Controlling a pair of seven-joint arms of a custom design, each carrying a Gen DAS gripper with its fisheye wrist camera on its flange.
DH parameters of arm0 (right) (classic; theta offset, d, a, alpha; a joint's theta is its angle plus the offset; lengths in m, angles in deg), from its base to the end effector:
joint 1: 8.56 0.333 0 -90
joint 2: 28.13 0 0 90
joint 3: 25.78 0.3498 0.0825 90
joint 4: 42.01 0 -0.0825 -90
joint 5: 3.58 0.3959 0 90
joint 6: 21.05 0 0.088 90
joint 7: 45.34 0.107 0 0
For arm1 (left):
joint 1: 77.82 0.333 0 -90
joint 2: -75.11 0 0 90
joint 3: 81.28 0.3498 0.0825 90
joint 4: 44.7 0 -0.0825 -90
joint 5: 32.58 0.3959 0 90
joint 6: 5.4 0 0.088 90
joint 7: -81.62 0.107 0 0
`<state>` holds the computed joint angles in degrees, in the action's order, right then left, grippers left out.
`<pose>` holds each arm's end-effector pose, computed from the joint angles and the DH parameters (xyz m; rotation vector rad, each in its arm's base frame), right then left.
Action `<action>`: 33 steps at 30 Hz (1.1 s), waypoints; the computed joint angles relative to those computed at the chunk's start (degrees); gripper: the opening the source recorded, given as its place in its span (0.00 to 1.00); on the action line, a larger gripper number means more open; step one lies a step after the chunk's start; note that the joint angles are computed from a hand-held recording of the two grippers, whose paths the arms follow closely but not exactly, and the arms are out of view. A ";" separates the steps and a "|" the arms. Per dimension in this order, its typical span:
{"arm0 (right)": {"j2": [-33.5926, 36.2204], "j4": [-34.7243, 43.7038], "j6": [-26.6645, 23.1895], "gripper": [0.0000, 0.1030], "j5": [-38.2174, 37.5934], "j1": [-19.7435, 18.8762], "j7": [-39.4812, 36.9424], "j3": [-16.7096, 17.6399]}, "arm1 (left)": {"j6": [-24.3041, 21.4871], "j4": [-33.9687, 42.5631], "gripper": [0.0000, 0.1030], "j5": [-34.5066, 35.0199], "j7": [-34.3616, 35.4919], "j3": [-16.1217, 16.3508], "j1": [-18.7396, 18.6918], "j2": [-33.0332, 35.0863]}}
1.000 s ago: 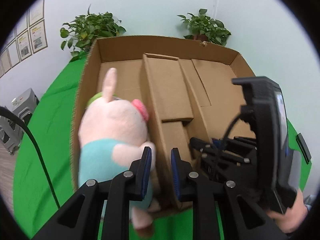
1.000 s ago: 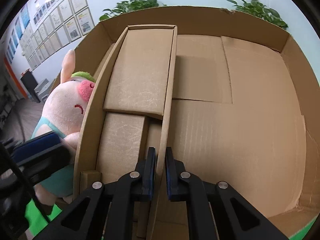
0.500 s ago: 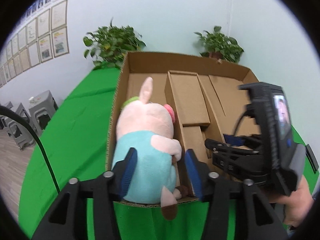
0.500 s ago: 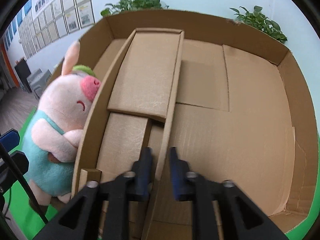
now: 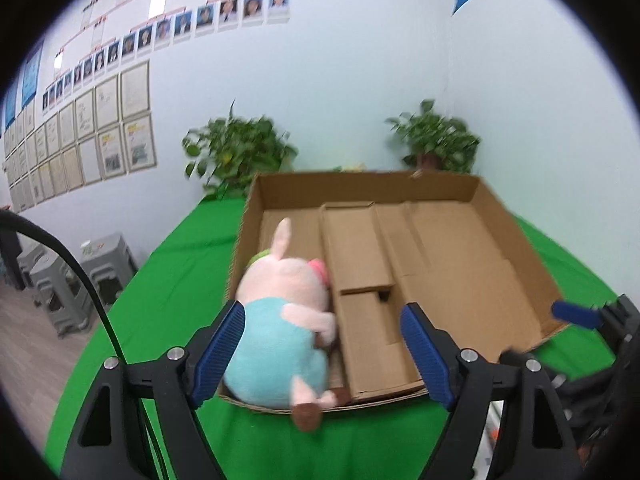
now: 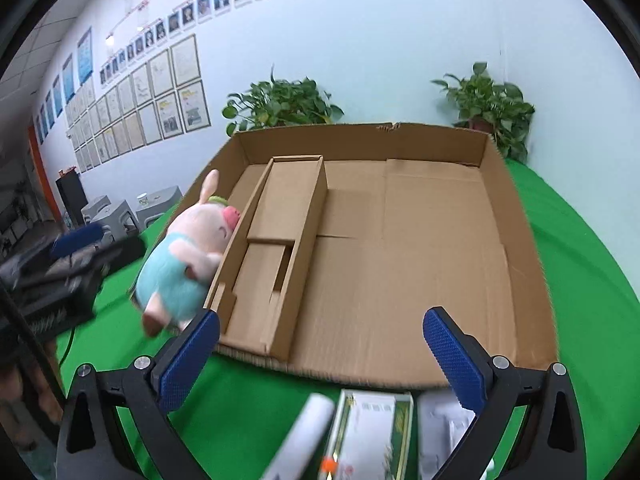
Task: Organize objects
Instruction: 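Release the cardboard insert in the box and withdraw the right gripper, then move the right gripper toward the white hair dryer on the table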
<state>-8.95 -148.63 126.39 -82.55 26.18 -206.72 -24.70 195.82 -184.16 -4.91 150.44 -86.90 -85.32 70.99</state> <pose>0.5389 0.4077 0.3939 -1.4911 1.7853 -0.8363 0.4915 -0.1731 0.4905 -1.2277 1.8988 -1.1780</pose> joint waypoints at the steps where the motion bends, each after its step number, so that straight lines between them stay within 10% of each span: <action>1: -0.49 -1.27 -1.36 1.00 -0.36 0.66 0.79 0.09 | 0.98 -0.70 0.79 -1.12 0.70 -0.48 0.07 -0.34; 7: -6.05 -10.34 -1.01 0.99 -1.22 -0.17 9.78 2.63 | 2.06 -2.89 0.79 -2.54 0.77 -1.18 -1.14 -2.14; 18: -9.49 -15.31 -3.54 0.88 0.68 -0.80 9.93 5.91 | 1.53 2.61 0.78 31.16 -31.44 6.74 -4.17 0.14; 21: -10.06 -16.03 -5.06 0.54 1.34 -0.73 10.21 6.25 | 1.72 4.23 0.47 37.14 -36.91 5.68 -2.60 0.54; 23: -10.27 -16.15 -6.99 0.30 2.56 -0.53 9.36 6.61 | 0.59 5.00 0.05 40.72 -39.45 4.57 -1.55 0.41; 26: -10.91 -16.84 -7.37 0.31 2.10 -0.59 10.11 6.75 | 2.72 4.81 0.05 42.12 -39.41 2.92 0.22 0.44; 28: -11.40 -17.21 -7.93 0.57 1.91 -0.66 10.80 6.93 | 2.64 4.28 0.16 41.31 -38.17 1.59 1.09 -0.03; 30: -11.82 -17.53 -8.78 0.99 1.02 -0.62 11.81 7.14 | 2.79 4.90 0.61 43.26 -40.03 1.39 1.36 0.19; 31: -12.00 -17.69 -9.79 0.99 0.25 -0.46 12.51 7.32 | 3.90 4.26 0.80 41.06 -38.78 1.20 1.77 0.33; 33: -12.19 -17.86 -9.71 0.99 0.08 -0.71 12.22 7.54 | 4.29 4.82 0.80 41.88 -41.25 1.22 2.22 0.73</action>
<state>-21.14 -166.49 116.68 -82.48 25.47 -194.50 -17.16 200.12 -179.34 36.97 109.18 -85.68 -83.10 71.72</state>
